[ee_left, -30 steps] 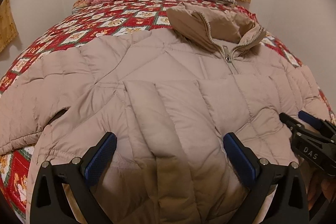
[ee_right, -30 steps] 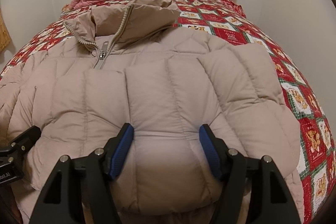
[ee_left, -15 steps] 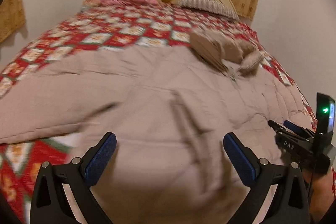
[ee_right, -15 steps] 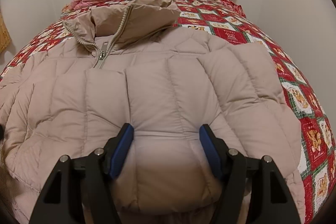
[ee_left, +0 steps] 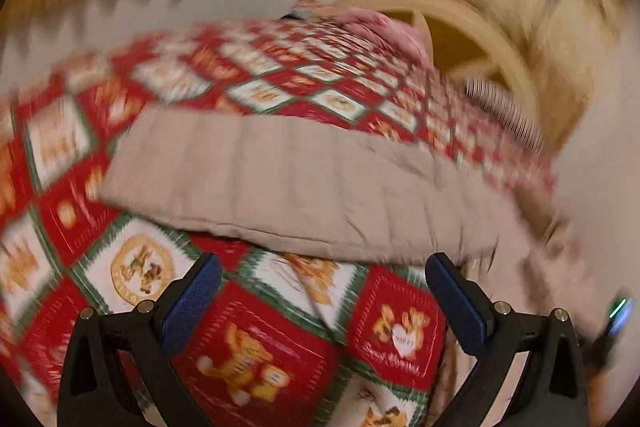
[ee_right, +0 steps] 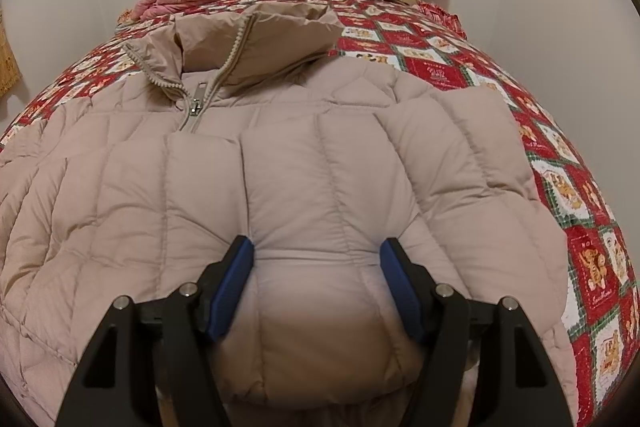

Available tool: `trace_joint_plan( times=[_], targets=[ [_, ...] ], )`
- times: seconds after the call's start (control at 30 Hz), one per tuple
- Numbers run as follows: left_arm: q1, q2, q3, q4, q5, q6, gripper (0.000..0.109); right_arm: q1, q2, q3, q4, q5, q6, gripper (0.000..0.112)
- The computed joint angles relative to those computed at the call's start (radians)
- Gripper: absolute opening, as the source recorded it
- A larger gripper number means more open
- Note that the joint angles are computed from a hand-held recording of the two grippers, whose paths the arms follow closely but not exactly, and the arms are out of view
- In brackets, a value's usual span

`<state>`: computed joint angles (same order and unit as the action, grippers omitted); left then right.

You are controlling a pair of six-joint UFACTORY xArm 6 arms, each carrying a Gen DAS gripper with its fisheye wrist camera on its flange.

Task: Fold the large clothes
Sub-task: 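Grasp the other jacket sleeve with the left gripper and lift it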

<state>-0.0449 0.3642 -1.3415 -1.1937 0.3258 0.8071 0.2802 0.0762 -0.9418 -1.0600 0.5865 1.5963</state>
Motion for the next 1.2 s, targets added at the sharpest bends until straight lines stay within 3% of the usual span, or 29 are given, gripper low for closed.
trace_joint_plan(
  times=[0.17, 0.23, 0.4, 0.5, 0.63, 0.93, 1.2],
  targets=[
    [0.117, 0.101, -0.098, -0.197, 0.198, -0.07, 0.102, 0.004, 0.0, -0.002, -0.001, 0.01, -0.001, 0.071],
    [0.135, 0.134, -0.126, -0.275, 0.226, -0.062, 0.102, 0.005, 0.0, -0.002, -0.002, 0.013, 0.0, 0.072],
    [0.134, 0.181, -0.197, -0.354, 0.2, -0.005, 0.102, 0.009, 0.001, -0.005, -0.004, 0.022, 0.002, 0.072],
    [0.132, 0.236, -0.268, -0.289, 0.18, -0.081, 0.102, 0.009, 0.001, -0.005, -0.004, 0.022, 0.002, 0.072],
    [0.121, 0.259, -0.299, -0.279, 0.137, -0.085, 0.102, 0.009, 0.002, -0.005, -0.006, 0.02, 0.007, 0.072],
    [0.162, 0.175, -0.183, -0.395, 0.232, -0.102, 0.102, 0.008, -0.002, -0.001, -0.011, 0.021, 0.01, 0.073],
    [0.143, 0.267, -0.308, -0.289, 0.135, -0.22, 0.102, 0.014, -0.01, 0.005, -0.027, 0.03, 0.026, 0.075]
  ],
)
